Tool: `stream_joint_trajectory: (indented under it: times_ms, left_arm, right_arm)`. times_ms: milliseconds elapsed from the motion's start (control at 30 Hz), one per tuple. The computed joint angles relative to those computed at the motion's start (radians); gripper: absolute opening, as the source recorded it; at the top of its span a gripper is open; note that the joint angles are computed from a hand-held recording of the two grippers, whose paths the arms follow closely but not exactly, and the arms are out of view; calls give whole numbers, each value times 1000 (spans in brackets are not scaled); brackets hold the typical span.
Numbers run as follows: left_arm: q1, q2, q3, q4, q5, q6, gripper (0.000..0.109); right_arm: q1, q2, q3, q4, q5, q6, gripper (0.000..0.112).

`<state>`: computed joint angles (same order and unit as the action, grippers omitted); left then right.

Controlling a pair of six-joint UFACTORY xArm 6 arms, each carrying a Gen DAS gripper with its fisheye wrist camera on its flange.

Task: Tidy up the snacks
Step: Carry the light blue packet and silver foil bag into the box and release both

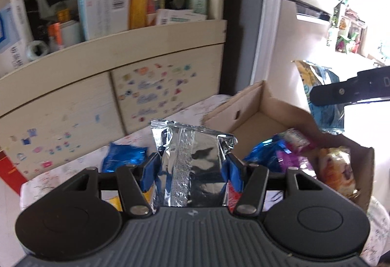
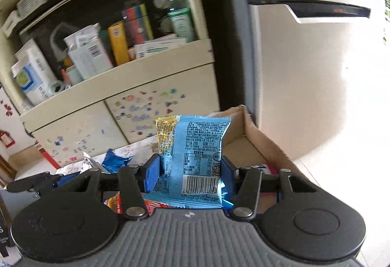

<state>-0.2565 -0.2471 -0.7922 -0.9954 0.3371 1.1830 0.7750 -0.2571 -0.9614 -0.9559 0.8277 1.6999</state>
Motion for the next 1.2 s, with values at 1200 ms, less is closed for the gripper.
stream_joint_trajectory:
  times_ms: [1200]
  left_arm:
    - [-40, 17, 91, 258, 220, 360, 70]
  right_arm:
    - [-28, -148, 131, 100, 22, 105, 58]
